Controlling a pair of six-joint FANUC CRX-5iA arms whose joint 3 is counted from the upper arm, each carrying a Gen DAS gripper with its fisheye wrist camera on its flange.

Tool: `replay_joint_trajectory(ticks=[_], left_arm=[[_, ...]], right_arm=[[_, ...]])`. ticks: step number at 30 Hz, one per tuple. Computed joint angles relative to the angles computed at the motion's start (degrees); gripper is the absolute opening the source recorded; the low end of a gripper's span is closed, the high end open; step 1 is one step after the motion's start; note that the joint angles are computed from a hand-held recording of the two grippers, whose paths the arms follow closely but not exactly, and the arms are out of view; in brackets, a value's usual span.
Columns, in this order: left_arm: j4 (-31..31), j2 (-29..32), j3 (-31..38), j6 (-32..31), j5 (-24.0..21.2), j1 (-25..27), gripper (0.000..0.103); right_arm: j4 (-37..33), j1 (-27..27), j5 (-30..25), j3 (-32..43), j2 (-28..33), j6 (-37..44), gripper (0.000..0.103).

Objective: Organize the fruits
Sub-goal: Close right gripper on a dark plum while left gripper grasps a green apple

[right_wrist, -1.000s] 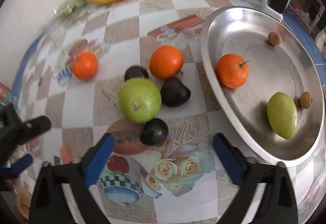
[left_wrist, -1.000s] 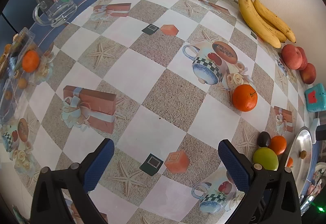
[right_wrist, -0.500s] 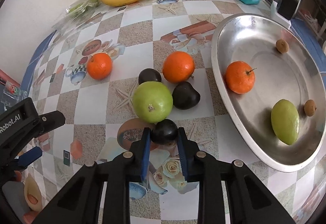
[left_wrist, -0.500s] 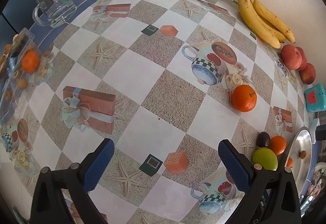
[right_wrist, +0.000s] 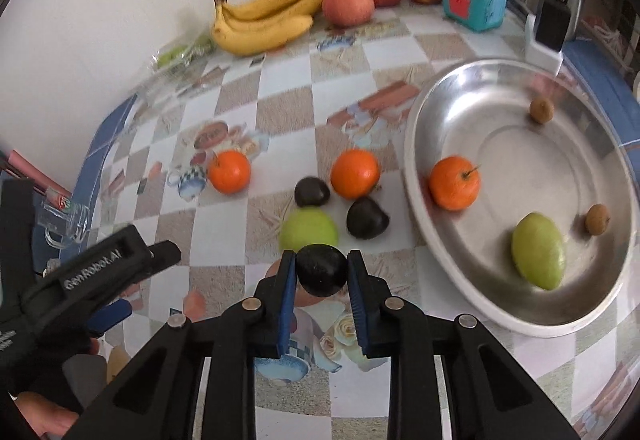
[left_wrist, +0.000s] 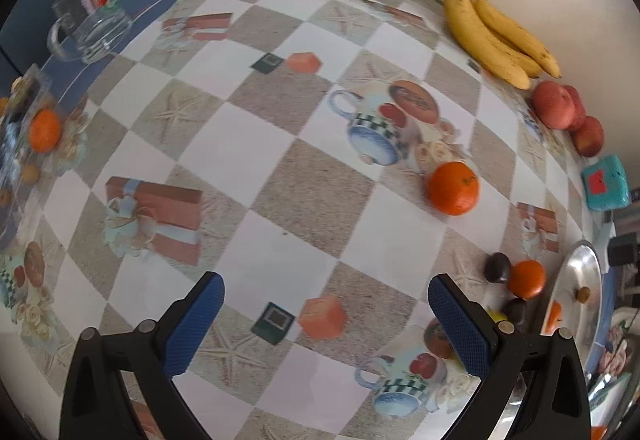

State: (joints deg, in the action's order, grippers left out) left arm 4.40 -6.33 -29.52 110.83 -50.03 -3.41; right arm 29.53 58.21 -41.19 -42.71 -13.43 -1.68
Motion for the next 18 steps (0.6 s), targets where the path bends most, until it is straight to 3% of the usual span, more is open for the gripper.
replay_joint_trajectory(ticks=[4, 12, 18], left_arm=[[0.9, 0.7, 0.4, -2.7, 1.2, -1.9, 0.103], [9.4, 2.1, -1.4, -13.1, 5.6, -5.3, 0.101], [13.0, 4.0, -1.4, -17.7, 6.7, -8.5, 0.082]], right_arm=[[0.9, -0.1, -2.4, 0.2, -0.2, -0.5, 0.026], [2.2, -1.1, -7.0, -1.7, -3.3, -3.1, 0.026], [1.6, -2.6, -6.8, -3.6, -6.6, -4.5, 0.026]])
